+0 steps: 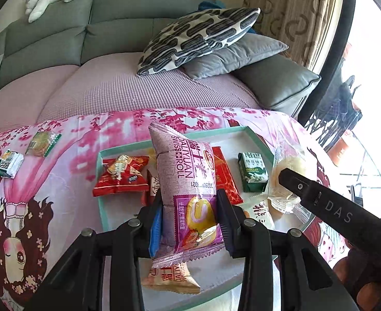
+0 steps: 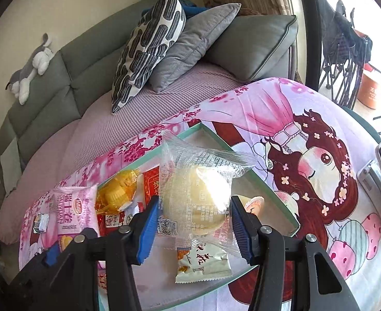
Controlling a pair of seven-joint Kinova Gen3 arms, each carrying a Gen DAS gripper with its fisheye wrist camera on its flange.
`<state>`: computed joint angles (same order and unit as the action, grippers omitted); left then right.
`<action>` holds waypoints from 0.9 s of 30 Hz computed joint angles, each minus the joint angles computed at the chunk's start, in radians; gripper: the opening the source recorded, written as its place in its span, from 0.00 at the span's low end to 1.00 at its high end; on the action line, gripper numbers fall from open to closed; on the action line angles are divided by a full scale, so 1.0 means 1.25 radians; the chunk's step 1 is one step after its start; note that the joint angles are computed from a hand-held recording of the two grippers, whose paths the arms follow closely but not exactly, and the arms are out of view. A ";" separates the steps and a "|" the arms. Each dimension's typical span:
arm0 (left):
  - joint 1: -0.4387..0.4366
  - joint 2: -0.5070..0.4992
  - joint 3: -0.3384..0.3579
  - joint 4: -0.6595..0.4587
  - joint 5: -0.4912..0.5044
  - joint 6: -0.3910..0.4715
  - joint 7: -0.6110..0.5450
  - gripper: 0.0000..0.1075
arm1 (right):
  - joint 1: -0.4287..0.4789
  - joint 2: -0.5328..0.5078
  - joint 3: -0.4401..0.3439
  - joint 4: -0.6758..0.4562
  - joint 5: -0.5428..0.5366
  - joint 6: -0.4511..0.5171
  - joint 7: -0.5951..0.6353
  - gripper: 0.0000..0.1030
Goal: Organize snacks
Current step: 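Carry the pink roll bag and bun bag into the tray and open both tools, then withdraw both tools from the tray toward the last two packets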
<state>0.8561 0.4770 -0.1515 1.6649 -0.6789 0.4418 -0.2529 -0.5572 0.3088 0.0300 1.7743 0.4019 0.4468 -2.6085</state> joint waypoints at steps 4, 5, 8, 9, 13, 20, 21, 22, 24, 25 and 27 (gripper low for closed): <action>-0.010 0.026 0.022 -0.029 0.019 0.030 -0.033 0.37 | 0.032 0.014 -0.025 -0.001 -0.049 -0.010 0.043 0.55; -0.007 0.029 0.019 -0.032 0.019 0.032 -0.033 0.37 | 0.035 0.018 -0.027 -0.002 -0.058 -0.010 0.052 0.55; 0.003 0.032 0.008 -0.034 0.014 0.040 -0.022 0.37 | 0.047 0.027 -0.038 -0.005 -0.088 -0.018 0.087 0.55; 0.005 0.033 0.006 -0.035 0.012 0.042 -0.019 0.37 | 0.050 0.030 -0.043 -0.006 -0.099 -0.022 0.101 0.55; 0.016 0.033 -0.001 -0.035 -0.006 0.052 -0.001 0.38 | 0.054 0.039 -0.048 -0.012 -0.135 -0.023 0.143 0.57; 0.017 0.022 0.008 -0.031 -0.028 0.088 0.022 0.58 | 0.049 0.038 -0.035 -0.016 -0.166 -0.006 0.168 0.71; 0.016 0.021 0.009 -0.030 -0.032 0.098 0.029 0.59 | 0.039 0.037 -0.027 -0.019 -0.158 0.002 0.161 0.74; 0.016 0.019 0.011 -0.029 -0.037 0.106 0.036 0.61 | 0.031 0.037 -0.020 -0.020 -0.149 0.008 0.154 0.75; 0.013 0.017 0.014 -0.026 -0.046 0.120 0.054 0.68 | 0.018 0.036 -0.012 -0.026 -0.130 0.021 0.141 0.81; 0.009 0.016 0.017 -0.024 -0.047 0.128 0.062 0.70 | 0.014 0.037 -0.010 -0.029 -0.122 0.027 0.136 0.83; -0.001 0.015 0.023 -0.020 -0.046 0.148 0.080 0.70 | 0.009 0.039 -0.010 -0.036 -0.108 0.043 0.130 0.88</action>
<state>0.8545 0.4960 -0.1222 1.6402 -0.7364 0.6270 -0.1523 -0.5460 0.3581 0.0172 1.7294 0.2668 0.5002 -2.4456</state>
